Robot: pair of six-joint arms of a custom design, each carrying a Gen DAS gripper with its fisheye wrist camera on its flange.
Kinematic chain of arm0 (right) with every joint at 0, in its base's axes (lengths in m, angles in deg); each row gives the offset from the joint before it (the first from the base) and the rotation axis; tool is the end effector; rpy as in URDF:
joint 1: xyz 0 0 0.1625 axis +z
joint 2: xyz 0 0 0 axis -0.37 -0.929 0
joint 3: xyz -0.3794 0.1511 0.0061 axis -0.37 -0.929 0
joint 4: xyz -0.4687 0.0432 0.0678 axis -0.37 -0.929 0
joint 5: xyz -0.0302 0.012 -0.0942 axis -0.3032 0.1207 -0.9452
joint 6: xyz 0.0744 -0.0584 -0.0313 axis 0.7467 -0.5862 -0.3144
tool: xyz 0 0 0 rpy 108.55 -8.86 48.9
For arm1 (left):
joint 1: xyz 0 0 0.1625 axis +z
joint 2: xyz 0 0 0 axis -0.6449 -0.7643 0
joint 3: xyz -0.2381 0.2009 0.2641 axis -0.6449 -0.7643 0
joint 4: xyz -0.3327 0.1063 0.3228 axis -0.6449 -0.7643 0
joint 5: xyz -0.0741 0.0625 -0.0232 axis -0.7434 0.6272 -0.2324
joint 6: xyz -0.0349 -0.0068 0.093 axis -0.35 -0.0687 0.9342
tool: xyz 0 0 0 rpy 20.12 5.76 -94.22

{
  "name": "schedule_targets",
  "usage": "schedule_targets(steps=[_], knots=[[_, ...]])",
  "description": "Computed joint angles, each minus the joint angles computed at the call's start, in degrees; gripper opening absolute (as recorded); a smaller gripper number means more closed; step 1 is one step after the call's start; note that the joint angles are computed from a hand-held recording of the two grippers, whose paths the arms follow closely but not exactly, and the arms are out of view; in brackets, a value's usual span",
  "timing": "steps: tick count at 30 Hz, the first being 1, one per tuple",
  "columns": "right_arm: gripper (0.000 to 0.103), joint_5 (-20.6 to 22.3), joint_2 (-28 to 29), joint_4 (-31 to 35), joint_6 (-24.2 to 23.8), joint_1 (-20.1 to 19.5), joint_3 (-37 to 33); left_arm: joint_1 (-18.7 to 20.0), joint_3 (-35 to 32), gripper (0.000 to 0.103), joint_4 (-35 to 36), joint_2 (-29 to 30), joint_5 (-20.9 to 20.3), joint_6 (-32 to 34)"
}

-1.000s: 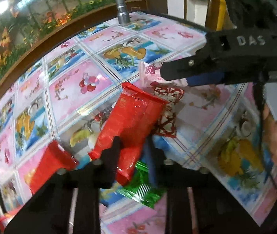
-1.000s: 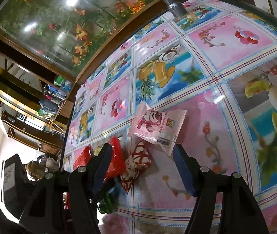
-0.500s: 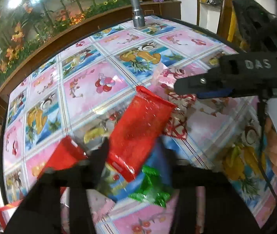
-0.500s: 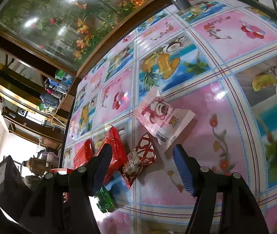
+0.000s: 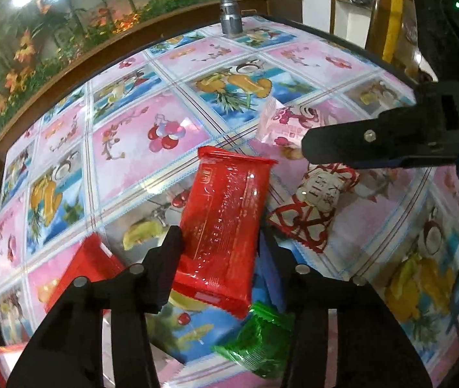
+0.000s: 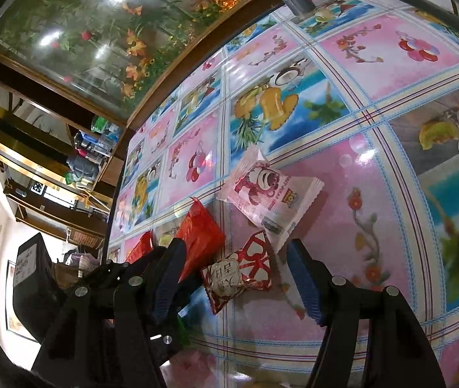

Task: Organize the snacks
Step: 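Grasp the long red packet with the left tool while the right tool grasps the red-and-white candy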

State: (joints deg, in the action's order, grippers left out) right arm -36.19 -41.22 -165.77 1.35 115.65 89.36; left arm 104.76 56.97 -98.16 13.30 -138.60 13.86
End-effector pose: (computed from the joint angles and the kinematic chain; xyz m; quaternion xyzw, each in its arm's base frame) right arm 0.1523 -0.7825 0.1537 -0.1653 -0.8909 0.4123 0.0944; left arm -0.2254 -0.8847 0.0906 0.5485 0.7982 -0.0802 0.2359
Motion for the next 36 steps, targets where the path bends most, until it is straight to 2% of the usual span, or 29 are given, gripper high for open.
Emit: schedule_targets(steps=[5,9,11,15,18,22,24,27,31,34,36], knots=[[0.067,0.42,-0.03,0.29,0.17,-0.01,-0.07,1.19,-0.49,0.044,6.61,-1.79,-6.39,-11.42],[0.067,0.61,-0.12,0.98,0.42,0.06,-0.12,1.47,6.04,0.043,4.25,-6.24,-6.73,-16.17],[0.067,0.58,-0.13,0.95,0.45,0.09,-0.10,1.43,11.41,0.044,1.58,-9.78,-5.29,-17.65],[0.067,0.39,0.12,1.00,0.47,0.27,-0.40,0.71,22.73,0.044,-4.80,-17.03,0.70,-17.64],[0.067,-0.66,0.49,2.05,0.29,0.69,-0.96,0.36,25.89,0.044,-6.58,-19.26,3.68,-17.88],[0.067,-2.21,0.20,1.46,-0.57,1.48,-0.44,-0.32,26.85,0.046,-9.61,-19.29,7.98,-17.29],[0.067,-6.16,0.56,1.43,-1.05,2.54,-0.66,-0.53,26.99,0.053,-10.66,-18.82,8.93,-15.82],[0.067,-10.37,1.50,3.60,-0.71,3.35,-1.99,-0.49,25.27,0.056,-10.12,-16.76,10.68,-15.68],[0.066,-10.44,2.31,7.64,0.46,3.28,-3.39,-0.08,24.12,0.058,-11.32,-15.72,9.63,-15.56],[0.066,-12.35,3.97,8.23,-1.12,4.01,-5.13,0.68,22.42,0.058,-8.22,-15.49,6.72,-17.14],[0.065,-14.00,5.59,8.06,-2.73,4.61,-6.74,1.35,21.17,0.052,-5.54,-15.46,4.08,-18.59]])
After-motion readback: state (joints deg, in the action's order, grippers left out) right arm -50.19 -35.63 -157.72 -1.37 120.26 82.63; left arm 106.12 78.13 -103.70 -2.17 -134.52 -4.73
